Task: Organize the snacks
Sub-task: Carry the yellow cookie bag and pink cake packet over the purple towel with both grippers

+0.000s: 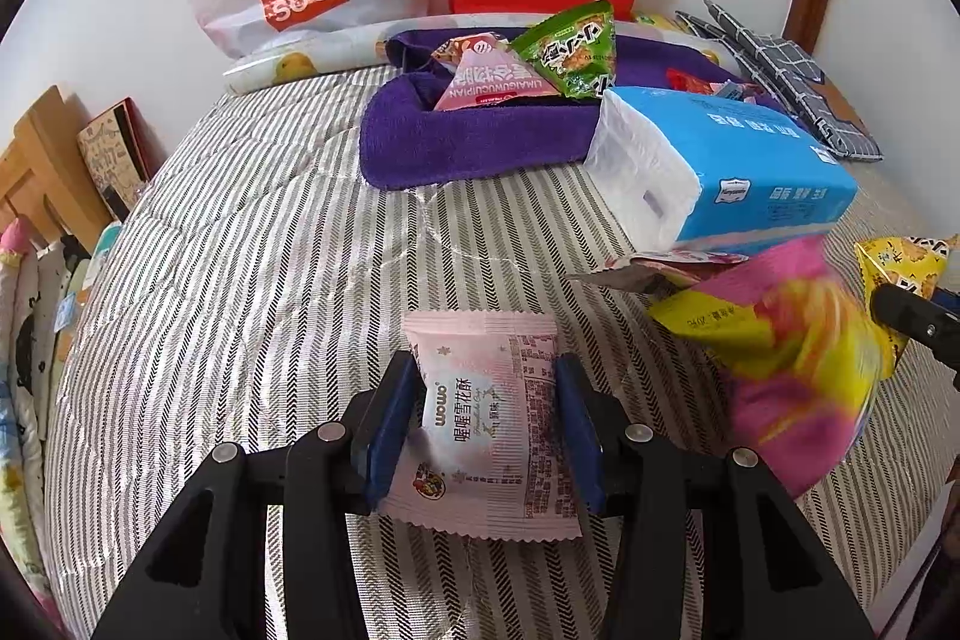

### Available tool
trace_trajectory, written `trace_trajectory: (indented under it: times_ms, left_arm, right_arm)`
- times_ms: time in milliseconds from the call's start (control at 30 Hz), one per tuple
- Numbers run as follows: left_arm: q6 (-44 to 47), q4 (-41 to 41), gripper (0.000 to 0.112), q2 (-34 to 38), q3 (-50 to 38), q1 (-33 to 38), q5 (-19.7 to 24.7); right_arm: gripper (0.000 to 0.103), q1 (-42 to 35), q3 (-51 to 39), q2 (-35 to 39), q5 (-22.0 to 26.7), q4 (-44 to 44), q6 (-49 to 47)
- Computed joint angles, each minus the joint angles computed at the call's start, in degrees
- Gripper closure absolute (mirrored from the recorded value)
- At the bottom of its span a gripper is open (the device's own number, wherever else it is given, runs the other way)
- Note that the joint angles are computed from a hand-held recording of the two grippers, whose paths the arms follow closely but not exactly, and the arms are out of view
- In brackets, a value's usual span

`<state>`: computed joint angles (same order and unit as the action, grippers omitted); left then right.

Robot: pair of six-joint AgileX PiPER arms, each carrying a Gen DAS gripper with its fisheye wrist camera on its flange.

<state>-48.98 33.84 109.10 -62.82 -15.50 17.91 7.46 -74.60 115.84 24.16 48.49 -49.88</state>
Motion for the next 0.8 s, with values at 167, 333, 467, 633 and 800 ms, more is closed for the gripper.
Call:
trace_trajectory:
  times_ms: [167,333,467,633,800]
  left_arm:
    - [-0.46,0.18,0.067,-0.45,0.79,0.32,-0.97]
    - [2.46,-2.8,0.072,-1.27,1.69,1.01,-2.38]
    - [7.9,-8.17,0.074,-2.13,2.36,1.68,-3.09]
    - [15.27,-15.48,0.074,-4.15,3.23,2.46,-3.34]
    - [11.94,-11.58,0.075,-6.6,3.81,2.11,-2.82]
  right_arm:
    - [0.042,0.28,-0.77,0.53,0.03,-1.0,1.31]
    - [0.042,0.31,-0.75,0.15,-0.36,-1.01,1.4]
    - [0.042,-0.45,0.21,-1.36,-0.65,2.02,-1.58]
    - [0.042,-1.14,0.41,-2.93,-0.74,4.5,-4.44]
    - [0.042,-0.82,0.39,-3.98,-2.29,5.59,-6.3]
